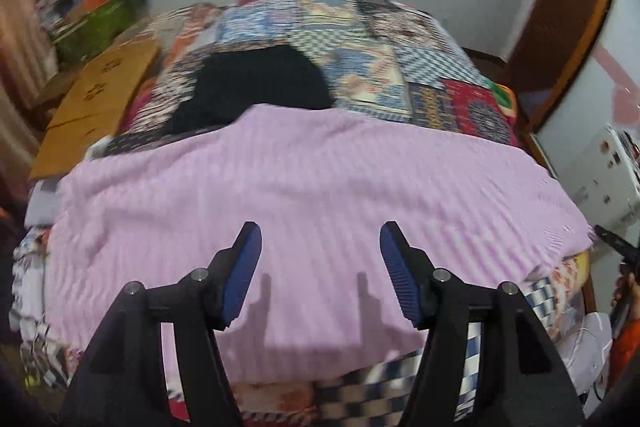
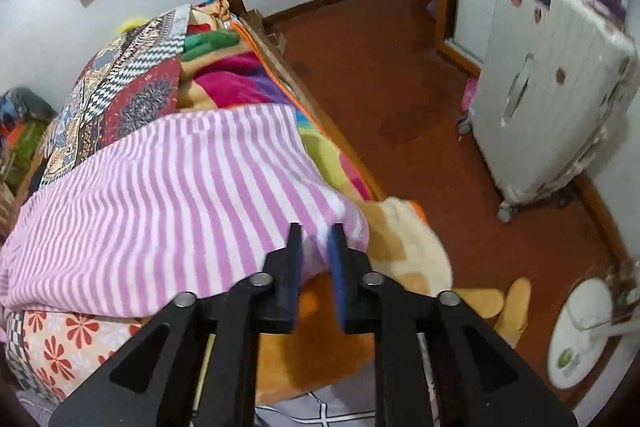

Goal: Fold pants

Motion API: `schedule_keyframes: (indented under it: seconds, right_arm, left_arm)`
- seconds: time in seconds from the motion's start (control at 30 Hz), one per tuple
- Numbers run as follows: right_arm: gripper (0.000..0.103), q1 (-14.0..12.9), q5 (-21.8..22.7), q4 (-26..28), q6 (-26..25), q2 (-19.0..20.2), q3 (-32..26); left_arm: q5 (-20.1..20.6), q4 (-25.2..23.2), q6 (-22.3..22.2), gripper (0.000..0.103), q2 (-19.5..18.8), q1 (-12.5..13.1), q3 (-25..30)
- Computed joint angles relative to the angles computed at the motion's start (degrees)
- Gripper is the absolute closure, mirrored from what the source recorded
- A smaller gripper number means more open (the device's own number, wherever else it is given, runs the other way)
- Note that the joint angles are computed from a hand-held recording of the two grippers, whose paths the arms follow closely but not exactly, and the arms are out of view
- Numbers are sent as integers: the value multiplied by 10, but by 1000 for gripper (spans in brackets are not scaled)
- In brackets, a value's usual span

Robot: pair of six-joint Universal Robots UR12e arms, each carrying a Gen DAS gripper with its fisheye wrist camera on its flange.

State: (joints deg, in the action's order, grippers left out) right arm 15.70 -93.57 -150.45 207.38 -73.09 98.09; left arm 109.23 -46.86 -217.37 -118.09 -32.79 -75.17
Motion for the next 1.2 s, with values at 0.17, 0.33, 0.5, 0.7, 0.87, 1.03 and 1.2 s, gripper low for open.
schedule_keyframes:
  seconds: [0.17, 0.33, 0.5, 0.7, 0.87, 1.03, 1.2]
  right_arm:
    - [62, 17, -36, -25, -41, 3, -26]
    - [57, 35, -6, -35, -98, 27, -77]
    - [53, 56, 24, -25, -138, 65, -141]
    - [53, 76, 53, 27, -153, 113, -209]
    - [53, 85, 52, 71, -151, 131, -232]
    - [53, 85, 38, 93, -137, 132, -237]
    - [53, 83, 29, 90, -127, 125, -229]
  left_arm:
    - [45, -6, -44, 40, 48, 14, -66]
    - [72, -3, -71, 39, 90, 45, -122]
    - [72, -18, -55, 38, 110, 93, -151]
    - [-42, 14, -32, 36, 103, 154, -180]
    - [-85, 71, -46, 50, 89, 170, -200]
    - [-14, 55, -34, 74, 75, 151, -172]
    - [10, 25, -46, 75, 70, 157, -153]
